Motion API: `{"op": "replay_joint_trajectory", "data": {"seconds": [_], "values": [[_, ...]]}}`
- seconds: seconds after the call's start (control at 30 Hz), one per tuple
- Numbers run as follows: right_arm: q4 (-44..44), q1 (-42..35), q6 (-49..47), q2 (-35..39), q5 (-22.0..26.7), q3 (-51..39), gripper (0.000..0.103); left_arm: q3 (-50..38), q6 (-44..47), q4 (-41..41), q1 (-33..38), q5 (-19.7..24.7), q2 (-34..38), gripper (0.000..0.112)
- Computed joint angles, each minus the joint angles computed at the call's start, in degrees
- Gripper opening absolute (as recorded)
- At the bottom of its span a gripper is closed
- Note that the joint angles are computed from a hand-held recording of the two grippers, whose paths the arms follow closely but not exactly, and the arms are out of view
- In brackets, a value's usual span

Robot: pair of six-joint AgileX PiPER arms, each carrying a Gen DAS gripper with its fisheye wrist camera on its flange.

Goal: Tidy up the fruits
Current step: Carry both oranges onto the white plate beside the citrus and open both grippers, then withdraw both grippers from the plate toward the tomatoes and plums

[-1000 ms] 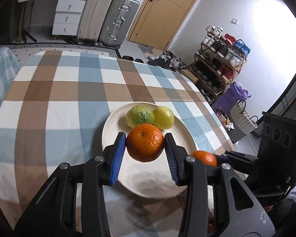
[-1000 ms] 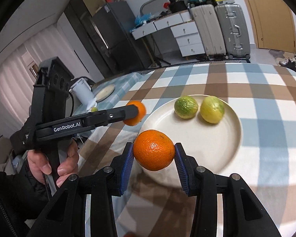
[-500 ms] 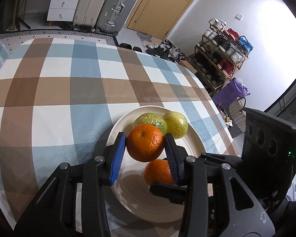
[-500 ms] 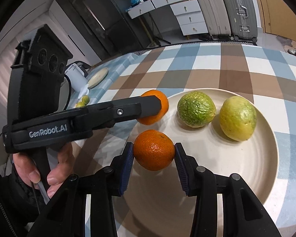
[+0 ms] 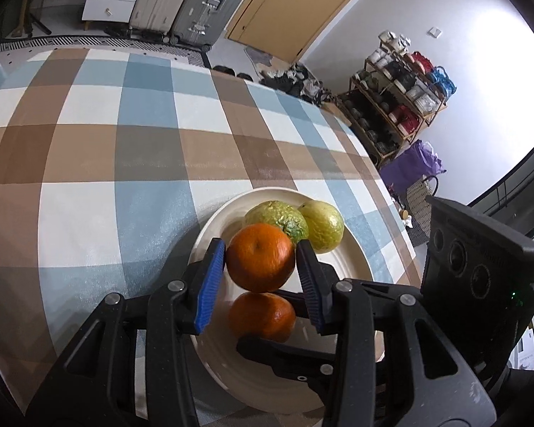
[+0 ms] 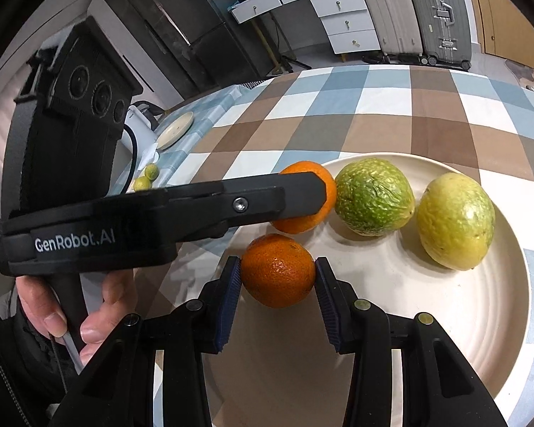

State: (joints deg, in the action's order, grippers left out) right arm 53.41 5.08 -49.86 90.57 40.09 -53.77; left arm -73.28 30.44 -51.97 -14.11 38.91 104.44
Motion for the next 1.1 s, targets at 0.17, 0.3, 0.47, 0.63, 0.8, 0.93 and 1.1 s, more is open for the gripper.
{"op": "replay_joint_trajectory", "data": {"seconds": [0.17, 0.3, 0.47, 0.63, 0.8, 0.93, 1.1], "values": [[-0.2, 0.2, -0.2, 0.2, 0.3, -0.1, 0.047, -0.5, -3.5, 2.6, 0.0, 0.0, -0.7, 0.056], [0.6, -0.8, -2.0, -3.6, -0.8, 2.4, 0.079, 0.8, -5.0, 3.2, 0.3, -0.8, -3.1, 0.072], [0.1, -4.1, -2.9, -9.5, 0.7, 6.0, 0.085, 3.0, -7.7, 5.7, 0.3, -1.3, -7.8, 0.079], [-0.4, -8.2, -3.1, -18.0, 2.1, 10.9, 0.092, 7.1, -13.6, 12.1, -2.0, -3.6, -15.2, 0.081], [-0.4, -13.5, -3.4, -28.2, 5.7, 15.5, 0.097, 11.5, -26.2, 25.2, -7.3, -6.6, -24.4, 0.085], [-1.4, -19.5, -2.8, -38.0, 10.4, 18.4, 0.1, 14.7, -39.3, 37.7, -13.3, -7.7, -31.6, 0.086], [0.0, -32.6, -5.4, -46.5, 22.5, 19.4, 0.101, 15.4, -57.4, 54.3, -22.5, -4.6, -37.6, 0.088]]}}
